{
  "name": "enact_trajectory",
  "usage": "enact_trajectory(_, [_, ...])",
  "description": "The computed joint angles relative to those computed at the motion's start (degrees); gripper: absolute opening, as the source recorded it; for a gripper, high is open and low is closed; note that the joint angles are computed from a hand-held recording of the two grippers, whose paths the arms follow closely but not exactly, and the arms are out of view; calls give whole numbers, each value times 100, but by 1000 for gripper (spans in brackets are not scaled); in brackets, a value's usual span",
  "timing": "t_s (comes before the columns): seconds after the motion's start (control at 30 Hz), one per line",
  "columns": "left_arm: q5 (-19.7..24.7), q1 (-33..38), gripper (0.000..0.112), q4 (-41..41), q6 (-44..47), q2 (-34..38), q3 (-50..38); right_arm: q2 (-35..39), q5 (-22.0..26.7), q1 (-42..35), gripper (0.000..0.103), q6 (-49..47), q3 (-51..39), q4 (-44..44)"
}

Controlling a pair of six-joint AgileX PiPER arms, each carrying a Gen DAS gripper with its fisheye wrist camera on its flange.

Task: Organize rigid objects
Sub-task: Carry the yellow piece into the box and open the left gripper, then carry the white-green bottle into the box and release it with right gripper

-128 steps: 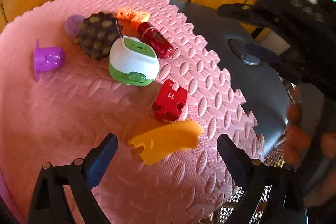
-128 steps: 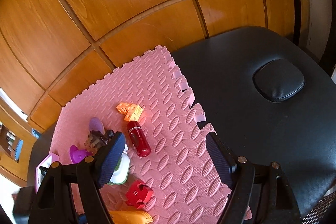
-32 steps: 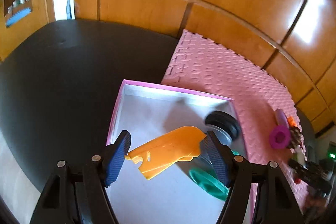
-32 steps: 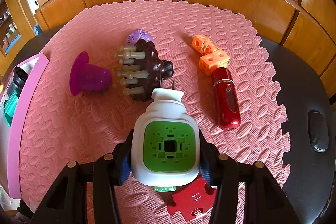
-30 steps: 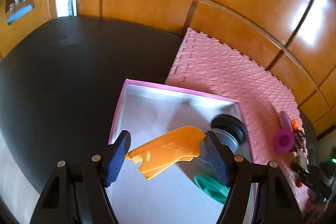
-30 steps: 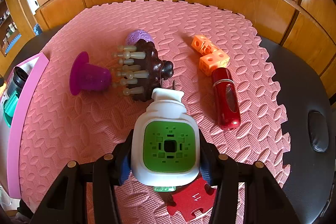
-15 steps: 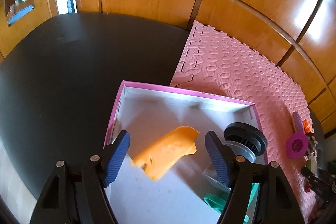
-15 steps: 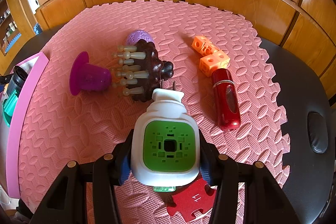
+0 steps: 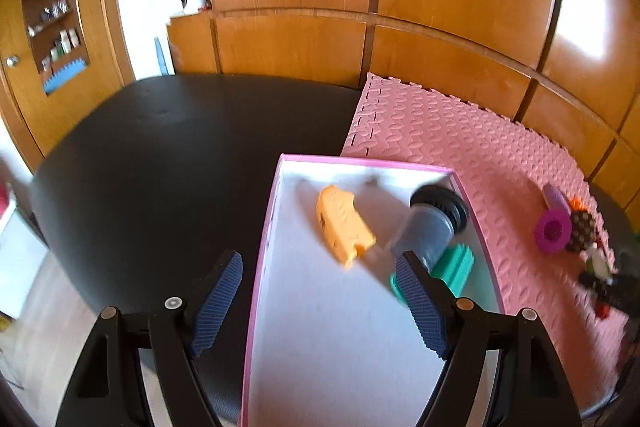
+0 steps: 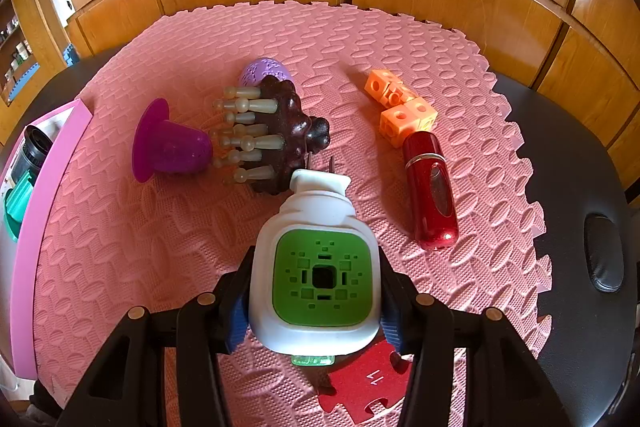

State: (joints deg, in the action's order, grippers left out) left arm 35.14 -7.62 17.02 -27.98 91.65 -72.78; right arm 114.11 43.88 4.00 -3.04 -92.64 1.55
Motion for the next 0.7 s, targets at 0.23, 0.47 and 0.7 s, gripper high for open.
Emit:
enact_trajectory(0.23, [-90,-323,80,562,-675,-500,674,-18,-2,21,53,39,26,-47])
enact_trajectory(0.47, [-129,-415,81,593,-808,-622,849,-66,365,-25,52,-87,-53,342])
enact_trajectory(0.7, [-191,-383,84,642,-876,-731,1033,-340,443,-72,52,-470,280,1241])
